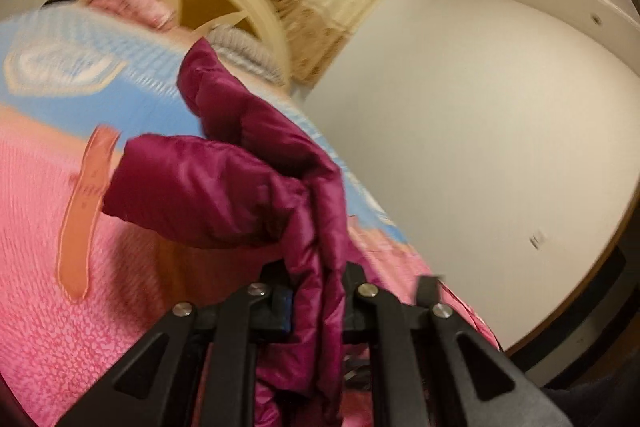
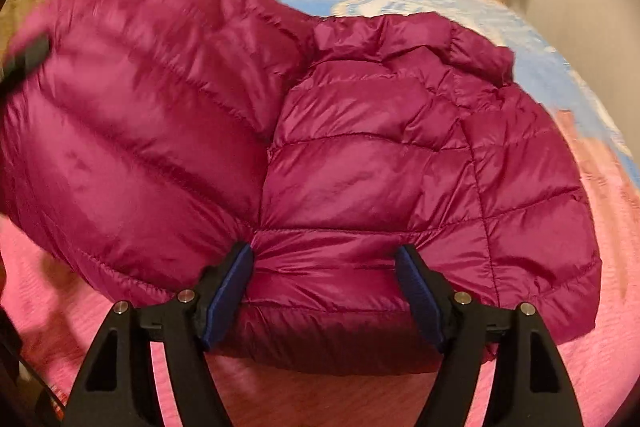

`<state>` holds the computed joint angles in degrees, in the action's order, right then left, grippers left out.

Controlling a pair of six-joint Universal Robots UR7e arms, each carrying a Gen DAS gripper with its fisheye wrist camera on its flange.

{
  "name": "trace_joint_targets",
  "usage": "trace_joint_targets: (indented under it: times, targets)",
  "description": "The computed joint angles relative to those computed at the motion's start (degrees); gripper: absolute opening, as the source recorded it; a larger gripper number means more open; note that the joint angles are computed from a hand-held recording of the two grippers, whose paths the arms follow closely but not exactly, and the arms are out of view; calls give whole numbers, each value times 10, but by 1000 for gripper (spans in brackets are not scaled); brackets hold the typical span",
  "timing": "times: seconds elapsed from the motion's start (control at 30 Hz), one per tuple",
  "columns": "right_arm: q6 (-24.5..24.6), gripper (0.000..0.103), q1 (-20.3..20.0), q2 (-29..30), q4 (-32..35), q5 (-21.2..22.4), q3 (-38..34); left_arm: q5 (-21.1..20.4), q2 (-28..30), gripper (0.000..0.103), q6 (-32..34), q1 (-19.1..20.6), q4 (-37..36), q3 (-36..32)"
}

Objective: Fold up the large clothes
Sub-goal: 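Fold the held jacket half over with the left tool while the right tool grasps the other side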

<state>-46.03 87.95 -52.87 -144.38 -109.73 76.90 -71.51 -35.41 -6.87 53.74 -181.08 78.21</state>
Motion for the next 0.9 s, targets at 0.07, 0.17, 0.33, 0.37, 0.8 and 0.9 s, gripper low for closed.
trace_joint_targets:
  times: [0.07, 0.17, 0.33, 0.37, 0.8, 0.9]
  targets:
    - [0, 75, -4, -12, 44, 36, 1, 19, -1, 13, 25, -21, 34, -18]
    - [-7, 75, -13, -26, 85, 83, -2, 59, 27, 13, 65, -47, 123, -92]
    - [9, 76, -50, -52, 131, 161, -28, 71, 105, 13, 106, -55, 232, -236]
    - [19, 76, -62, -56, 134, 177, -37, 63, 131, 13, 112, -54, 262, -280]
    - [173, 76, -142, -53, 83, 235, -114, 28, 326, 47, 236, -36, 326, -507]
    - [223, 76, -155, -51, 83, 268, -132, 18, 304, 74, 262, -36, 257, -435]
